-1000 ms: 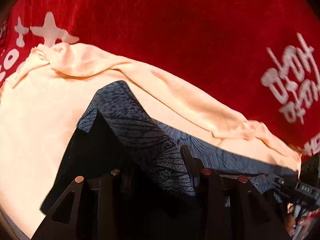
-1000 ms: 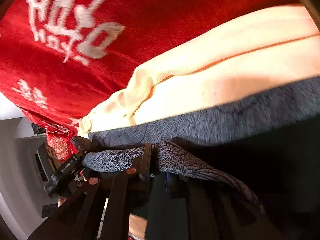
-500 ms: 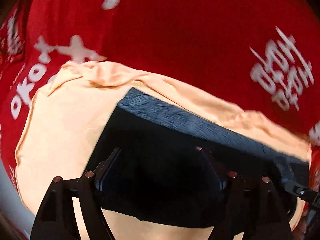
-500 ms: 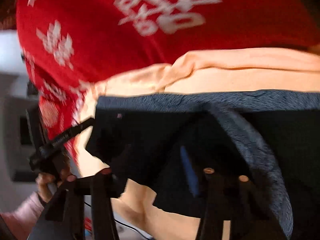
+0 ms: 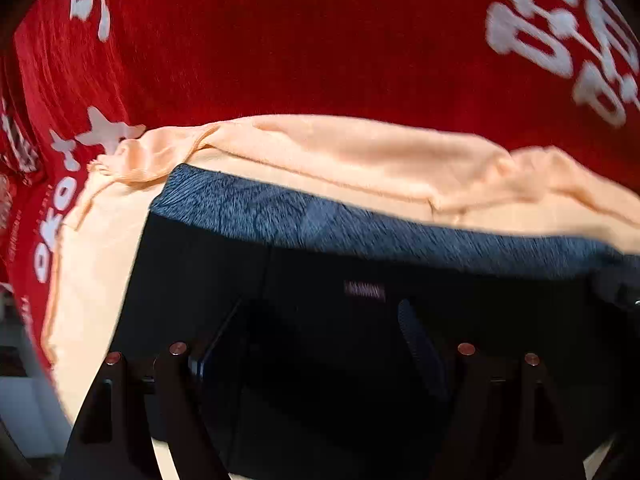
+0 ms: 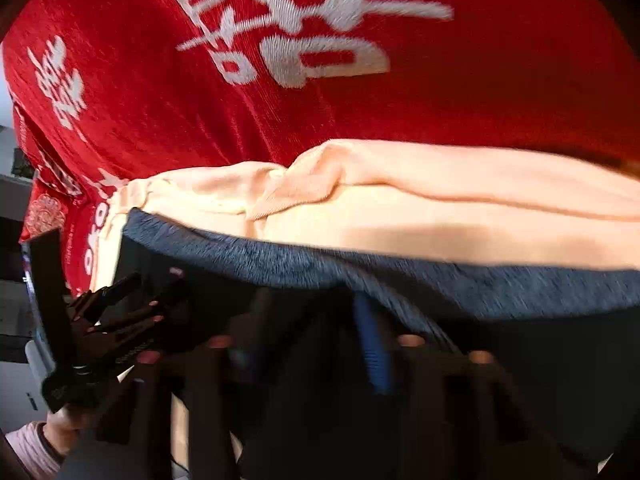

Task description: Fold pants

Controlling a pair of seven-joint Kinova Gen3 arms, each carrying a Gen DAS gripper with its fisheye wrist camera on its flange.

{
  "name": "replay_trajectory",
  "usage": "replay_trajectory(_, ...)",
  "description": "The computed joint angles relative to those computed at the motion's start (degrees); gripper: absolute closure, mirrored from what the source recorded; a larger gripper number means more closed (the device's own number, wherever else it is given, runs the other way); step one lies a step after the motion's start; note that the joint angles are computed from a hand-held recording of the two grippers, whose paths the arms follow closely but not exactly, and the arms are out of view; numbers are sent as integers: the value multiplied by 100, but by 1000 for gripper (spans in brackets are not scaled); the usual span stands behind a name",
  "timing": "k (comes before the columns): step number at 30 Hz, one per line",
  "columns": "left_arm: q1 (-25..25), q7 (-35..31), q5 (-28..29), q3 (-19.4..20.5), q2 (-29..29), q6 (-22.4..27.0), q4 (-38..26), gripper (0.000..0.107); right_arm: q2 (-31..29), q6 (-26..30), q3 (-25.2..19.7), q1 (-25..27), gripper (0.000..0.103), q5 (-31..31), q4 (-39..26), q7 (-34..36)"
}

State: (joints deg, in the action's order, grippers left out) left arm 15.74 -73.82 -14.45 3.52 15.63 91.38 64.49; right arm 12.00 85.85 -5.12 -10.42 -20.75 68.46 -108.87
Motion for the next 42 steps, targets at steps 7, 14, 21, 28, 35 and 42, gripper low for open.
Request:
replay_trajectory(7,547,147,-313,167,-46,799,-390,29,-637,746,134,258,27,-3,106,-278)
replay_trajectory(14,1106,238,-310,376,-97,1337,-658,29,-1362,1199,270,282,27,161,305,-680)
replay_trajectory(21,1403,273,-5,570,-359,1378,-542,29,-2326,1446,317,314,26,251,679,-1410)
replay_trajectory(28,1531,245,565,845,-643,1296,-270,29,-3826,1902,542,808,26,528,1631,-2277)
replay_trajectory(35,1809,26,1360,1130,-640,998,-250,29,-5134,2658,954,1365,26,791,2297,-2861)
replay_trajectory(42,2025,242,1927,1127,-246,583,-407,29,-5892,2620,1433,1551,26,513,3202,-2967)
